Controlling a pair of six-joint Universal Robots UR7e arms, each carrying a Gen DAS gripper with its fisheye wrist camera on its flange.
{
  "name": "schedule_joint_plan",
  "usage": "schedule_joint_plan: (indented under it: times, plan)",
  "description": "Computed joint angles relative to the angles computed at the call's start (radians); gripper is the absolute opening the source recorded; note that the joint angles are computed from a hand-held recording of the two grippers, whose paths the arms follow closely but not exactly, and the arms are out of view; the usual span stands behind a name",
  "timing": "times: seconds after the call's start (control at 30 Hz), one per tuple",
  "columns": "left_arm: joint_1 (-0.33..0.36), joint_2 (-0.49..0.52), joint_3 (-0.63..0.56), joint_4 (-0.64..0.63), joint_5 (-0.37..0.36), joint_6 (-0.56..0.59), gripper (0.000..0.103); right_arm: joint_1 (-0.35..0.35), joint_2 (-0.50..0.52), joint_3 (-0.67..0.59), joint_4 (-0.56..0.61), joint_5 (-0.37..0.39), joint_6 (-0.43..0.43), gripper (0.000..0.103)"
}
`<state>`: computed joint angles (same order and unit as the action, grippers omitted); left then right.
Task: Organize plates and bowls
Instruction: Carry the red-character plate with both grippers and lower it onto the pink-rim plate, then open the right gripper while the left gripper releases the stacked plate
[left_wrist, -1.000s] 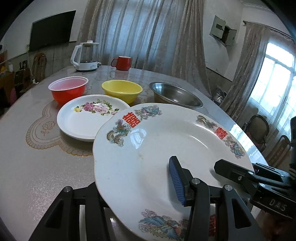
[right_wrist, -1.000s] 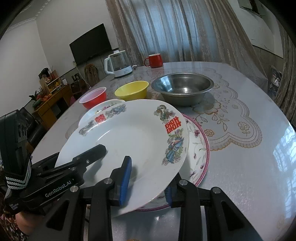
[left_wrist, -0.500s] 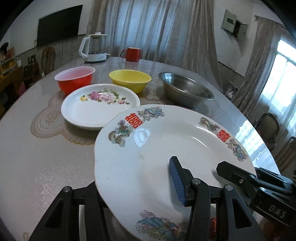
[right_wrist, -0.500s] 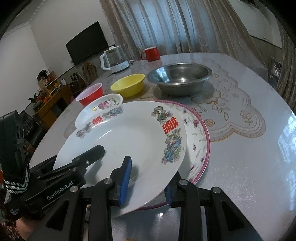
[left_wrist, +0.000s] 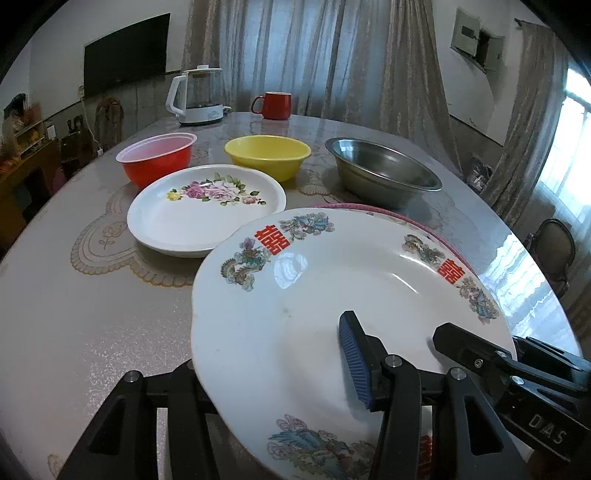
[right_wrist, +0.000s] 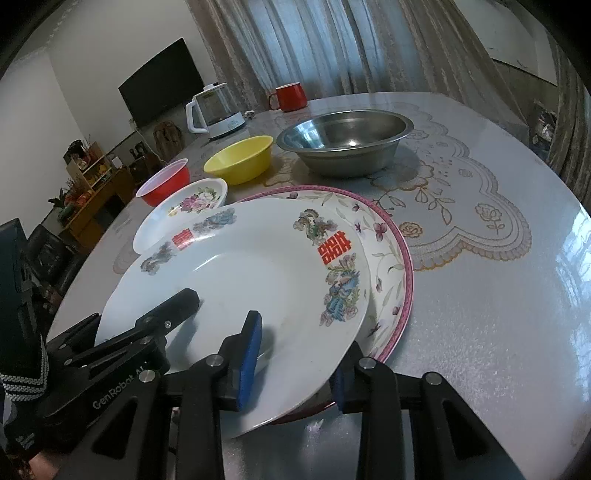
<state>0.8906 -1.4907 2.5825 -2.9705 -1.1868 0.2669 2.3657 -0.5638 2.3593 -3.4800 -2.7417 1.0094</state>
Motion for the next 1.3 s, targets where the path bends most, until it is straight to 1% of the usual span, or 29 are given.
schedule_joint_plan:
  times: [0.17, 0.37, 0.47, 0.53, 0.63, 0.7, 0.77, 0.9, 0.97, 1.0, 1.07, 1.1, 1.17, 1.2, 1.3]
  plan:
    - [-0.007, 0.005, 0.002, -0.010, 0.011, -0.007, 0.052, -0.003, -0.004, -0.005, 0.022, -0.003, 0.011, 0.032]
    - [-0.009, 0.026, 0.009, -0.053, 0.018, -0.004, 0.053, -0.015, -0.010, -0.004, 0.034, -0.003, 0.011, 0.032]
    - [-0.008, 0.048, 0.011, -0.092, 0.021, 0.004, 0.055, -0.023, -0.013, -0.004, 0.038, -0.006, 0.005, 0.032]
    - [-0.010, 0.056, 0.007, -0.092, 0.023, -0.001, 0.056, -0.028, -0.019, -0.003, 0.053, -0.008, 0.014, 0.032]
    - [-0.007, 0.064, -0.005, -0.069, 0.022, -0.015, 0.058, -0.027, -0.045, 0.004, 0.134, -0.014, 0.073, 0.032]
    - [-0.003, 0.070, -0.013, -0.053, 0.027, -0.026, 0.062, -0.024, -0.054, 0.015, 0.137, -0.005, 0.098, 0.033]
    - [0.000, 0.069, -0.014, -0.048, 0.025, -0.032, 0.062, -0.018, -0.055, 0.024, 0.105, 0.002, 0.096, 0.033]
    - [0.004, 0.067, -0.016, -0.041, 0.018, -0.025, 0.062, 0.002, -0.088, 0.024, 0.219, -0.007, 0.176, 0.034]
    - [0.006, 0.061, -0.017, -0.032, 0.009, -0.010, 0.062, 0.012, -0.108, 0.025, 0.293, -0.014, 0.233, 0.033]
    - [0.010, 0.054, -0.017, -0.022, -0.004, 0.003, 0.062, 0.017, -0.120, 0.025, 0.347, -0.025, 0.267, 0.030]
    - [0.012, 0.033, -0.012, -0.001, -0.017, 0.025, 0.062, 0.027, -0.147, 0.018, 0.506, -0.066, 0.361, 0.024]
    - [0.010, 0.024, -0.007, 0.001, -0.016, 0.034, 0.061, 0.029, -0.156, 0.017, 0.548, -0.077, 0.387, 0.021]
    - [-0.002, -0.005, 0.014, 0.000, -0.001, 0.071, 0.061, 0.033, -0.177, 0.010, 0.641, -0.090, 0.429, 0.020]
    - [-0.006, -0.021, 0.023, -0.001, 0.006, 0.085, 0.061, 0.034, -0.182, 0.009, 0.655, -0.093, 0.434, 0.020]
    - [-0.005, -0.066, 0.043, -0.020, 0.012, 0.119, 0.061, 0.036, -0.182, 0.015, 0.627, -0.096, 0.424, 0.020]
